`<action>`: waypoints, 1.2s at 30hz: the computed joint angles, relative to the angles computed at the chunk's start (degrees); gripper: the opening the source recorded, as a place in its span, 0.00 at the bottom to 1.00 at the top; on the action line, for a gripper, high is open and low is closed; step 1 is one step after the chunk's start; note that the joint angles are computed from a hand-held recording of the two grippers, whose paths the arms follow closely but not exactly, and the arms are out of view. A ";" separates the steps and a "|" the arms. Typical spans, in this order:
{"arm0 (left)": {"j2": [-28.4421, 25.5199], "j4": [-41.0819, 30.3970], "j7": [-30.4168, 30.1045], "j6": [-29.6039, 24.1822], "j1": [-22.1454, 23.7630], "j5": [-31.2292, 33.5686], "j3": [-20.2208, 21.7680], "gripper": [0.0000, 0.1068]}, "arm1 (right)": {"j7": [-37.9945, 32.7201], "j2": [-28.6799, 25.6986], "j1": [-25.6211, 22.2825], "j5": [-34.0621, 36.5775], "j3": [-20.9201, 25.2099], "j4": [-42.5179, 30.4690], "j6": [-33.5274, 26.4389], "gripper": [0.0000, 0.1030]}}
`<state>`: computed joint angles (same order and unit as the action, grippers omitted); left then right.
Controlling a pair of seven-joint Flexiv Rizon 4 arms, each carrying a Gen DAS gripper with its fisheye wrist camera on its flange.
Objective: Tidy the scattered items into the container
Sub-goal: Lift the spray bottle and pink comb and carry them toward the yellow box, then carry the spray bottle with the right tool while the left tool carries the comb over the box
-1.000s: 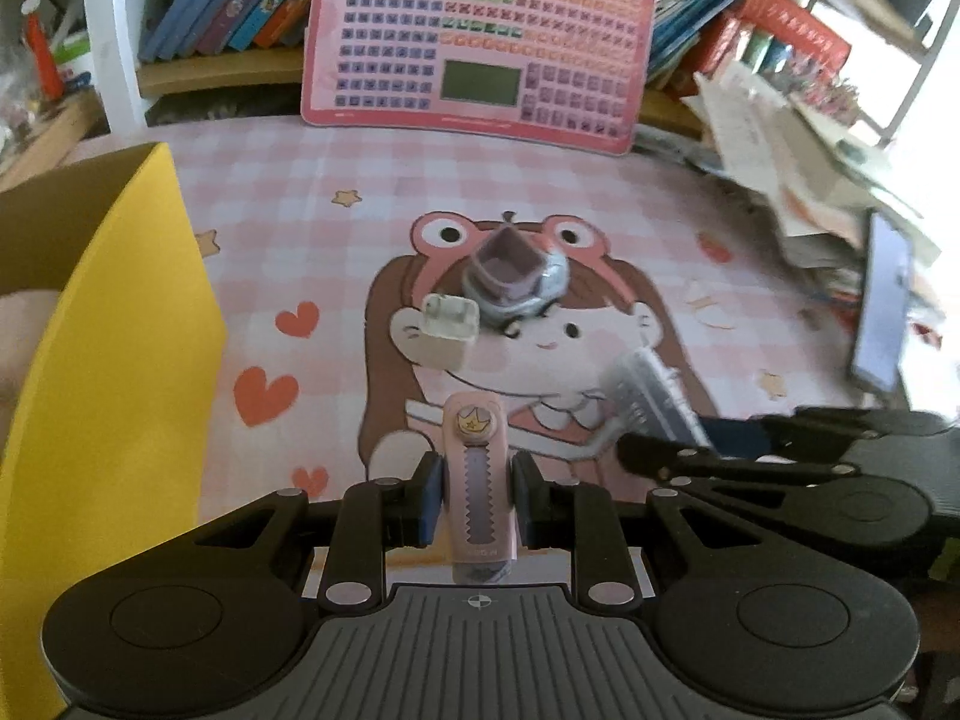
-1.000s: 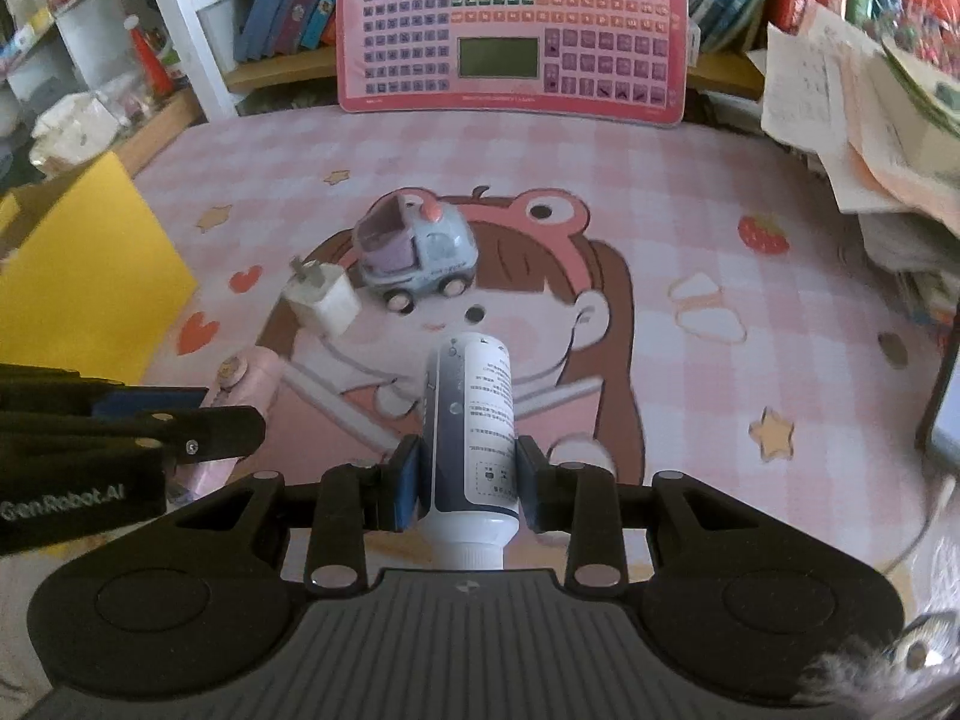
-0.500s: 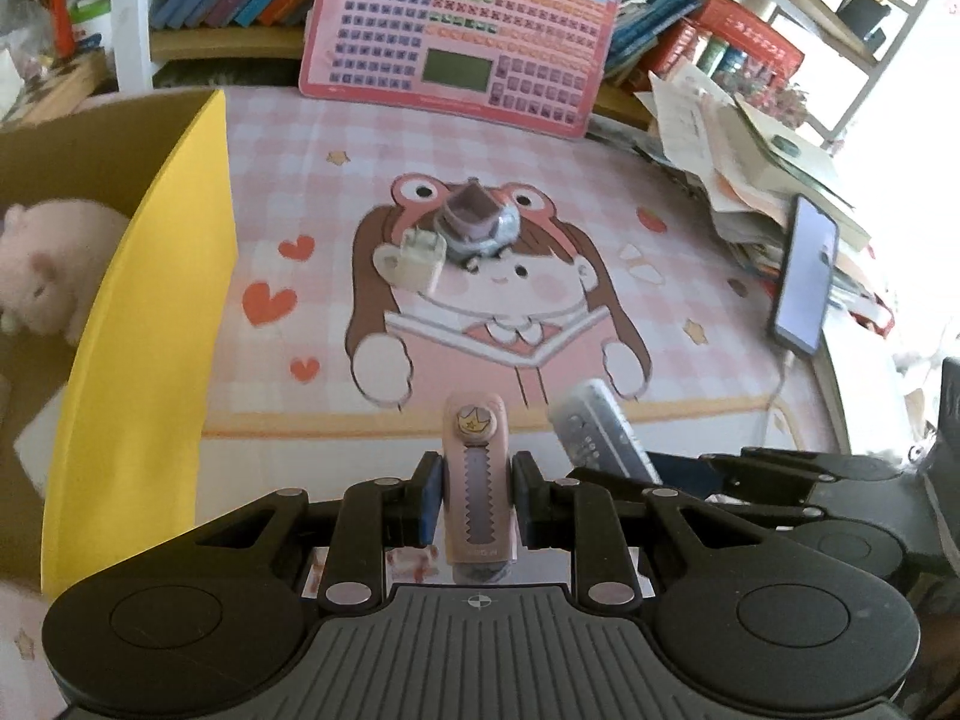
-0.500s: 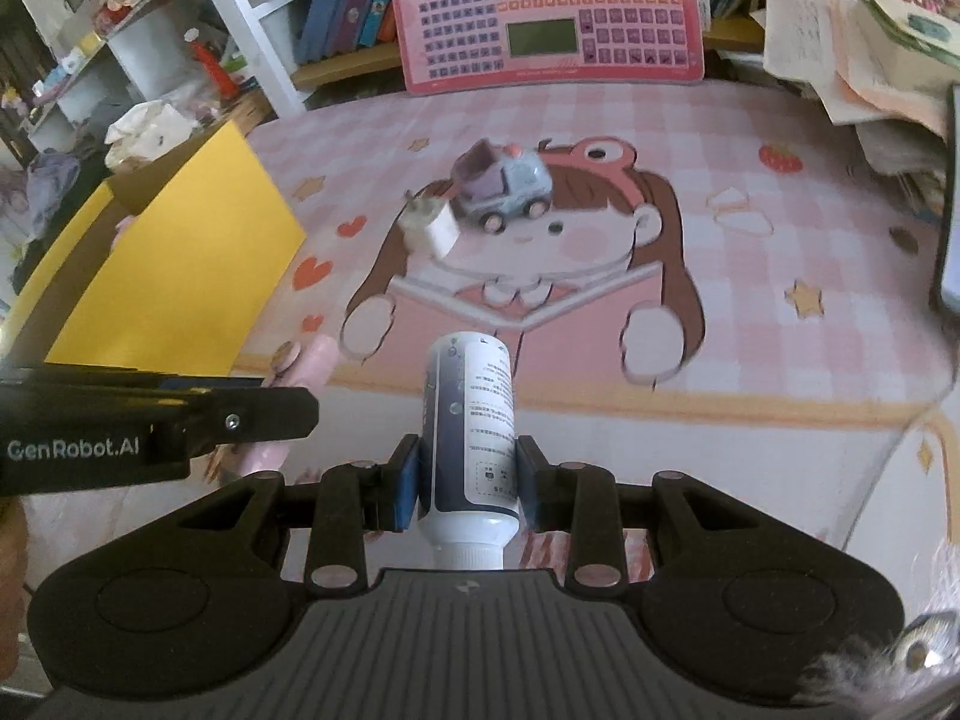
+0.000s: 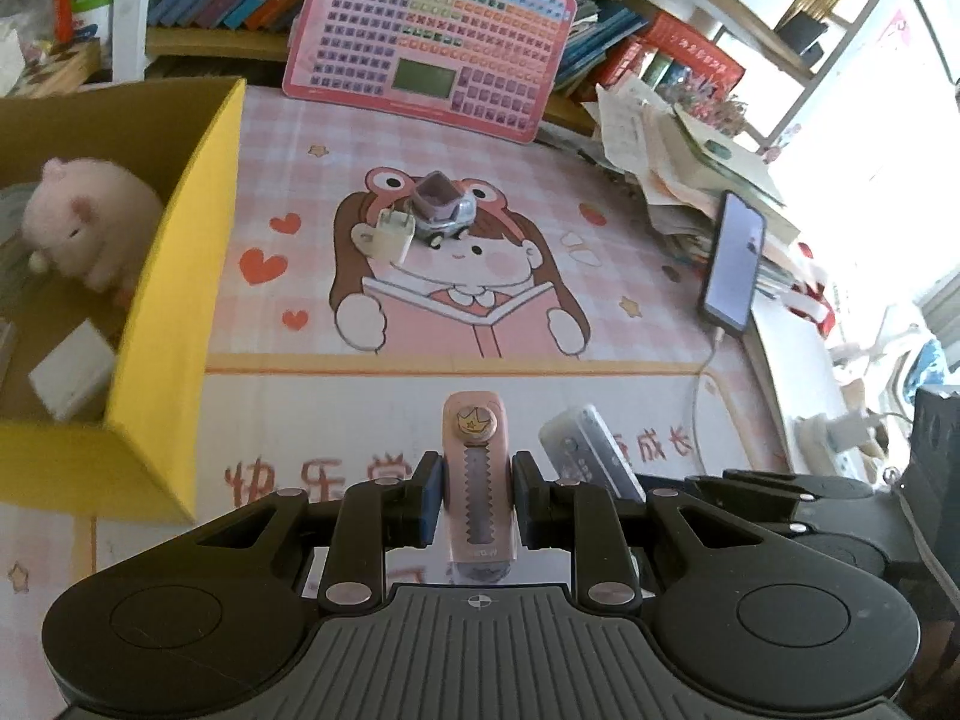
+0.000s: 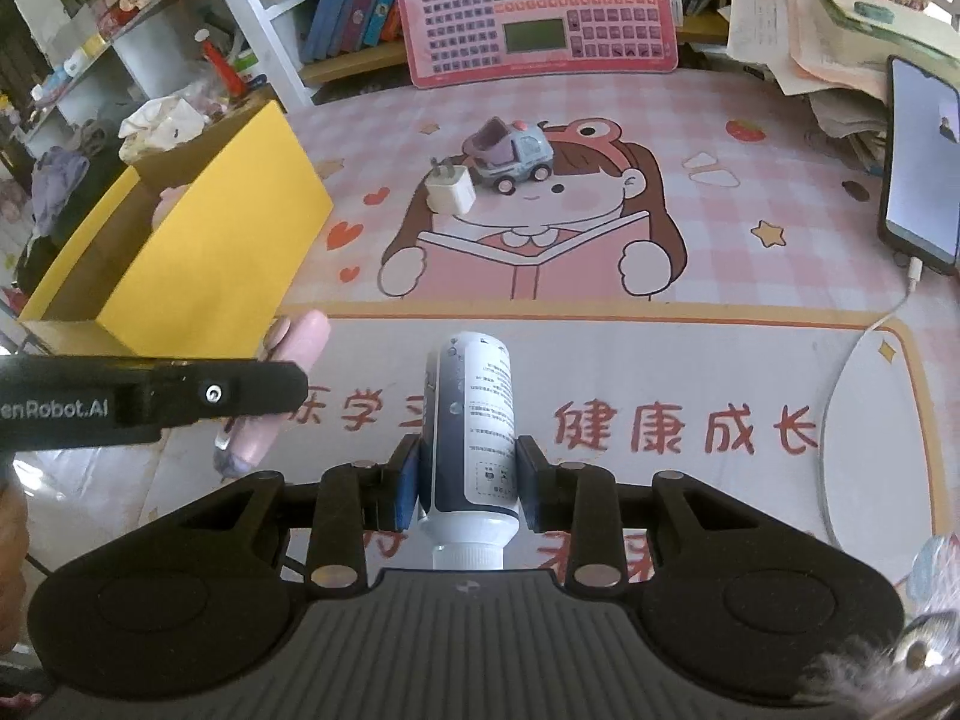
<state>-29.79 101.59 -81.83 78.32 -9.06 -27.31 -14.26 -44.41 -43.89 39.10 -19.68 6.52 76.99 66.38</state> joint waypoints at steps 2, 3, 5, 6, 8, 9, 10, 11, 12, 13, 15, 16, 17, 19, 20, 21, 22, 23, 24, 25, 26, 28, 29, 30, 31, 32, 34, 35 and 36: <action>1.33 2.85 2.21 1.38 2.63 -2.60 -3.08 0.22 | 1.79 0.94 1.36 -0.85 -1.27 1.29 0.31 0.30; 2.01 4.23 3.45 2.09 3.90 -4.04 -4.54 0.22 | 2.75 1.31 1.85 -1.25 -1.73 1.81 0.44 0.30; 3.41 6.87 6.50 3.50 6.27 -6.82 -7.25 0.22 | 5.30 1.93 3.09 -2.25 -2.76 2.56 0.38 0.30; 4.14 8.18 8.31 4.18 7.45 -8.26 -8.64 0.22 | 6.32 2.07 3.49 -2.71 -3.01 2.71 0.28 0.30; 5.89 11.13 12.61 5.12 10.22 -11.94 -11.86 0.22 | 8.59 2.17 4.60 -3.72 -3.43 2.79 -0.14 0.30; 6.80 12.49 14.62 5.29 11.33 -14.06 -13.13 0.22 | 9.49 2.19 5.10 -4.25 -3.49 2.74 -0.45 0.30; 7.77 13.75 16.50 5.14 12.21 -16.15 -14.09 0.22 | 10.23 2.24 5.57 -4.78 -3.49 2.75 -0.75 0.30; 8.88 15.22 18.67 5.16 13.24 -18.75 -15.28 0.22 | 10.99 2.30 6.09 -5.31 -3.49 2.76 -1.01 0.30; 9.86 16.43 20.63 5.15 13.89 -21.21 -16.07 0.22 | 11.67 2.34 6.66 -5.86 -3.44 2.74 -1.38 0.30; 10.84 17.56 22.46 5.05 14.34 -23.57 -16.58 0.22 | 12.41 2.37 7.28 -6.35 -3.37 2.72 -1.90 0.30; 12.86 19.67 26.34 4.47 15.10 -28.43 -17.31 0.22 | 13.94 2.36 8.29 -7.04 -3.14 2.59 -2.91 0.30; 13.82 20.57 28.27 3.97 15.32 -30.73 -17.44 0.22 | 14.84 2.38 8.86 -7.37 -3.07 2.55 -3.39 0.30; 14.85 21.50 30.29 3.42 15.46 -33.04 -17.45 0.22 | 15.60 2.40 9.43 -7.79 -3.02 2.51 -3.83 0.30; 16.64 23.06 33.55 2.05 15.28 -36.73 -16.80 0.22 | 16.90 2.30 10.48 -8.68 -2.97 2.23 -4.72 0.30; 17.42 23.76 35.05 1.44 15.05 -38.51 -16.35 0.22 | 17.51 2.21 10.98 -9.11 -2.95 2.04 -5.11 0.30; 18.17 24.45 36.37 0.83 14.75 -40.25 -15.79 0.21 | 18.08 2.14 11.42 -9.50 -2.91 1.87 -5.44 0.30; 18.88 25.10 37.74 0.25 14.41 -42.12 -15.21 0.21 | 18.65 2.03 11.95 -9.89 -2.86 1.60 -5.87 0.30; 19.54 25.72 39.14 -0.22 13.99 -44.06 -14.59 0.22 | 19.04 1.92 12.32 -10.19 -2.74 1.35 -6.24 0.30; 20.18 26.26 40.28 -0.67 13.54 -45.60 -13.86 0.21 | 19.35 1.70 12.65 -10.42 -2.60 0.92 -6.65 0.30; 20.82 26.83 41.47 -0.98 13.04 -47.17 -13.10 0.21 | 19.66 1.48 13.10 -10.67 -2.49 0.47 -7.11 0.30; 21.39 27.36 42.69 -1.04 12.42 -48.78 -12.36 0.22 | 19.85 1.25 13.45 -10.86 -2.35 0.04 -7.49 0.30; 22.54 28.42 44.77 -1.20 11.21 -51.62 -10.71 0.21 | 20.03 0.71 14.10 -11.12 -2.10 -0.97 -8.23 0.30; 23.08 28.94 45.64 -1.36 10.62 -52.92 -9.83 0.21 | 19.95 0.38 14.44 -11.21 -1.94 -1.60 -8.65 0.30; 23.50 29.38 46.34 -1.50 10.00 -54.03 -8.97 0.21 | 19.89 0.10 14.77 -11.28 -1.82 -2.14 -9.03 0.30; 23.97 29.87 47.09 -1.80 9.43 -55.14 -8.06 0.21 | 19.67 -0.37 15.15 -11.30 -1.65 -2.96 -9.54 0.30; 24.35 30.27 47.73 -2.12 8.86 -56.08 -7.16 0.21 | 19.38 -0.78 15.43 -11.22 -1.47 -3.70 -9.97 0.30; 25.10 31.06 49.00 -2.85 7.77 -57.86 -5.30 0.21 | 18.57 -1.64 15.96 -10.92 -1.10 -5.28 -10.90 0.30; 25.45 31.42 49.53 -3.17 7.23 -58.63 -4.38 0.21 | 18.22 -1.94 16.21 -10.75 -0.99 -5.87 -11.26 0.30; 25.71 31.68 49.93 -3.41 6.66 -59.23 -3.49 0.21 | 17.74 -2.36 16.47 -10.54 -0.84 -6.67 -11.73 0.30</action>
